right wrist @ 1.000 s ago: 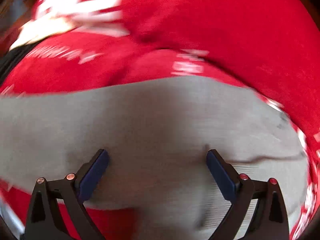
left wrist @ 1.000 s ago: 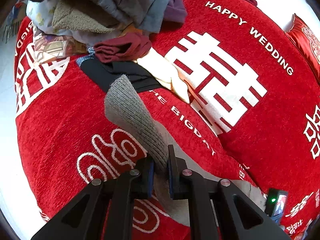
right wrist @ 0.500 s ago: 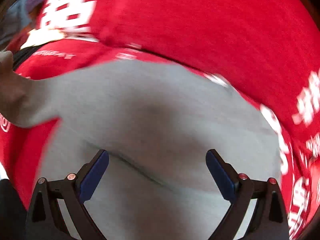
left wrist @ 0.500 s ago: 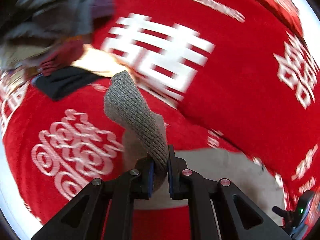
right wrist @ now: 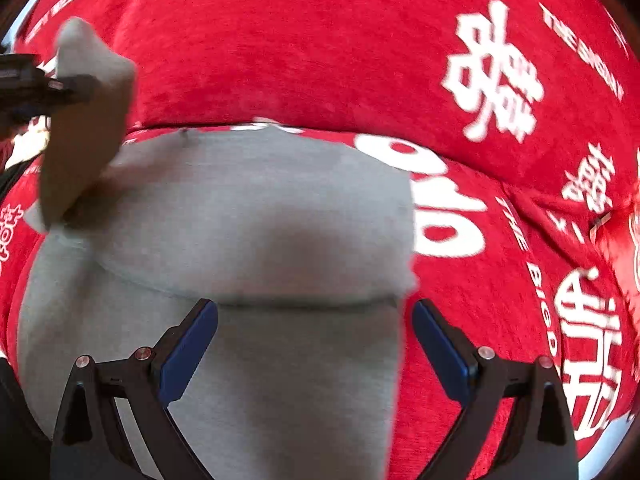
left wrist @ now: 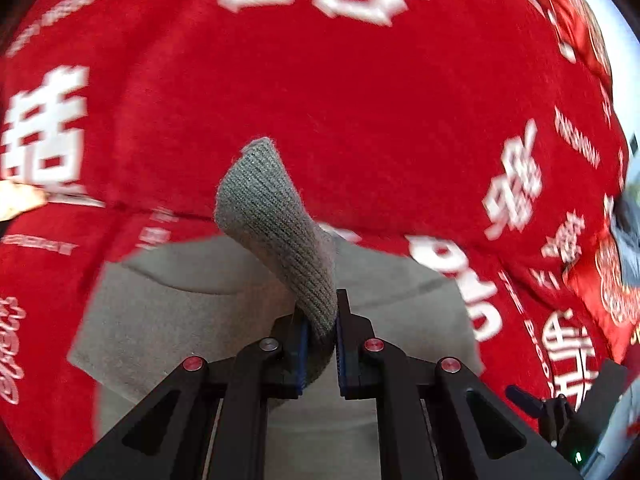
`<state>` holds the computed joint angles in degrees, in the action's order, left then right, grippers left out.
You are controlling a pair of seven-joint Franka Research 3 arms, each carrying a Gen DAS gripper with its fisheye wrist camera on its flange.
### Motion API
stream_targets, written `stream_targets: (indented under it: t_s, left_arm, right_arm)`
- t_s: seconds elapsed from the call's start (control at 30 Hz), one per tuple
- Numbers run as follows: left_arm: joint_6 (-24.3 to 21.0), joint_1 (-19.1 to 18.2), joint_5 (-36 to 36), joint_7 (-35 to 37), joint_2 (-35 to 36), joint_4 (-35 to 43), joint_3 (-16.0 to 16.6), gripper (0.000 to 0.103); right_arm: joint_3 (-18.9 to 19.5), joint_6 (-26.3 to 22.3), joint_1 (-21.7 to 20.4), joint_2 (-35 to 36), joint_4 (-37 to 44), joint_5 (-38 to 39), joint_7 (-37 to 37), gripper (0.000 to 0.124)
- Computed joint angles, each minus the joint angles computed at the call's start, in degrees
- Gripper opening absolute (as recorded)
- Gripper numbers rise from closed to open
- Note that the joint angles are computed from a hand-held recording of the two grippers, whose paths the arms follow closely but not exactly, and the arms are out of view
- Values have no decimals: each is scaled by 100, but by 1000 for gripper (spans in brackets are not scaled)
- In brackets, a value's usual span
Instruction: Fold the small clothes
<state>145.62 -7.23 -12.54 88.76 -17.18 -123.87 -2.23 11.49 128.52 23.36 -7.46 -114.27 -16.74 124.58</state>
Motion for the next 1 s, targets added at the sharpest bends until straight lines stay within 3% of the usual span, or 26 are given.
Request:
stream_targets:
  t_s: [0.13, 0.33, 0.4, 0.47, 0.53, 0.6, 0.7, 0.8, 1.0]
  left_arm:
    - [-138, -126, 306, -383, 579, 230, -403, 12]
    - [-274, -188, 407, -515, 904, 231, -534, 13]
    - [-759, -198, 147, -376, 1101, 473, -489, 13]
    - [-1109, -149, -226, -150, 1265, 666, -461, 33]
    - [-1002, -97, -586, 31, 1171, 578, -466, 72]
    - [-826, -65, -484, -166, 1010, 459, -515, 94]
    - [-957, -180, -1464, 801, 746, 398, -272, 94]
    - [-1116, -113, -1863, 1267, 384, 292, -73, 94]
    - [-848, 337, -1078, 717, -14, -111, 70, 94]
  right_arm:
    - [-120, 207, -134, -289, -489, 247, 27, 98]
    - [-141, 564, -353, -608, -997, 542, -14, 98]
    - [-138, 673, -408, -676, -1119, 645, -35, 98]
    - [-130, 741, -451, -717, -1202, 741, -65, 98]
    - [-127, 781, -481, -756, -1268, 853, -88, 98]
    - [-102, 817, -513, -815, -1328, 892, -83, 98]
    - [-78, 887, -528, -908, -1399, 954, -154, 98]
    - [-89, 1057, -521, -976, -1437, 1080, -321, 98]
    - [-285, 1622, -398, -859, -1364, 1983, -807, 98]
